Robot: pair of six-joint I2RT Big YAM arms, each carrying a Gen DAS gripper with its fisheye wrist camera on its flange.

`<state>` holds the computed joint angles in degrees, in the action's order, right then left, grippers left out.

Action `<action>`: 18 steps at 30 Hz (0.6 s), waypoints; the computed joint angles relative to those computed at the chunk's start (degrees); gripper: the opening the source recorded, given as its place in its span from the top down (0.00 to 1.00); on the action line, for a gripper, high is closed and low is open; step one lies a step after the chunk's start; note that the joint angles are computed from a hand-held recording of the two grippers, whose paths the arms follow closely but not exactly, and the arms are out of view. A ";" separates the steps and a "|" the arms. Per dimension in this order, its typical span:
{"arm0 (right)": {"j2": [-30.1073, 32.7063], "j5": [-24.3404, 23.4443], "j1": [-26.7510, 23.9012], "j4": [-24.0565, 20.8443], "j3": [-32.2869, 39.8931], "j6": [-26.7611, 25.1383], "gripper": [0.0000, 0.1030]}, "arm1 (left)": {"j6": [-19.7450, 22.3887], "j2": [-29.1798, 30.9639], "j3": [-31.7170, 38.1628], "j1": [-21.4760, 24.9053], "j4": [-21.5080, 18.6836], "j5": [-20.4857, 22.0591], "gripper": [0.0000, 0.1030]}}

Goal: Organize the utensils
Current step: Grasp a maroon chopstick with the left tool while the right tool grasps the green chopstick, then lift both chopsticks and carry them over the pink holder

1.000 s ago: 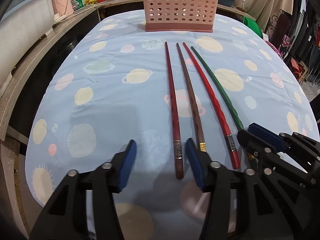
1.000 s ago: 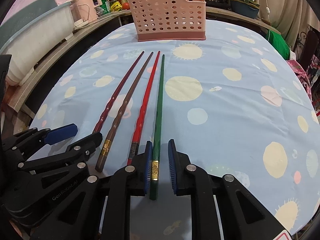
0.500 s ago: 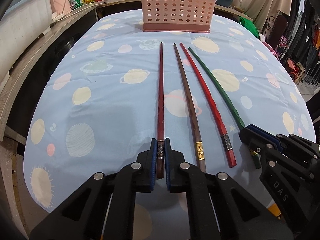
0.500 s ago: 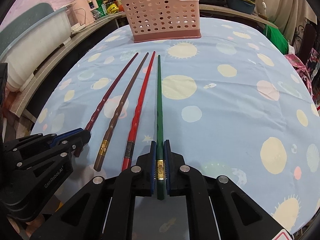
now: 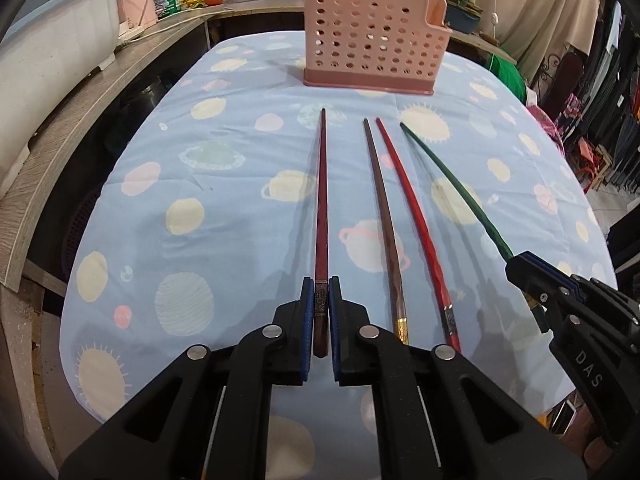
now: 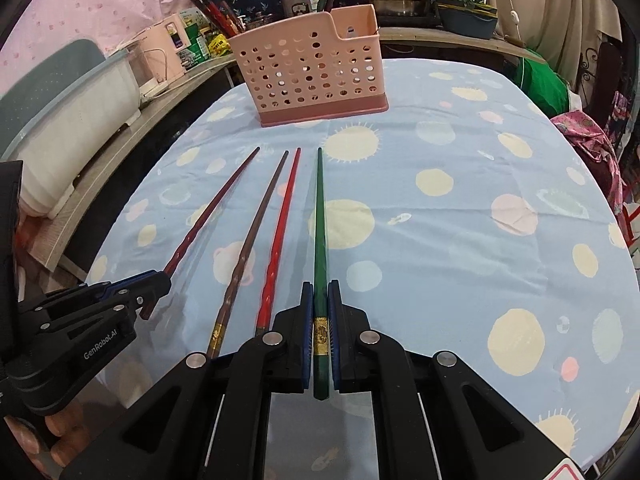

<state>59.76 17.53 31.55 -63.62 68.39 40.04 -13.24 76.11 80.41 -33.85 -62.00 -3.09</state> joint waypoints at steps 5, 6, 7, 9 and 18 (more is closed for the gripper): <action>-0.32 0.26 -1.49 0.60 2.06 -1.20 0.93 | -1.02 0.22 2.91 1.26 -0.22 1.25 0.93; -0.34 0.33 -1.87 0.79 2.58 -1.50 0.93 | -1.14 0.33 3.65 1.47 -0.28 1.52 0.93; -0.42 0.37 -2.21 0.97 2.98 -1.76 0.93 | -1.17 0.38 4.21 1.56 -0.23 1.56 0.93; -0.48 0.36 -3.09 1.54 3.96 -2.29 0.93 | -0.82 0.65 5.67 1.51 -0.25 1.61 0.93; 1.10 0.70 -6.92 4.60 8.71 -6.07 0.93 | -0.84 2.79 12.53 1.80 1.07 1.37 0.93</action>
<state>60.86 18.23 24.63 -59.02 77.10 33.97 -14.08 78.90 92.94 -32.05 -60.93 -1.72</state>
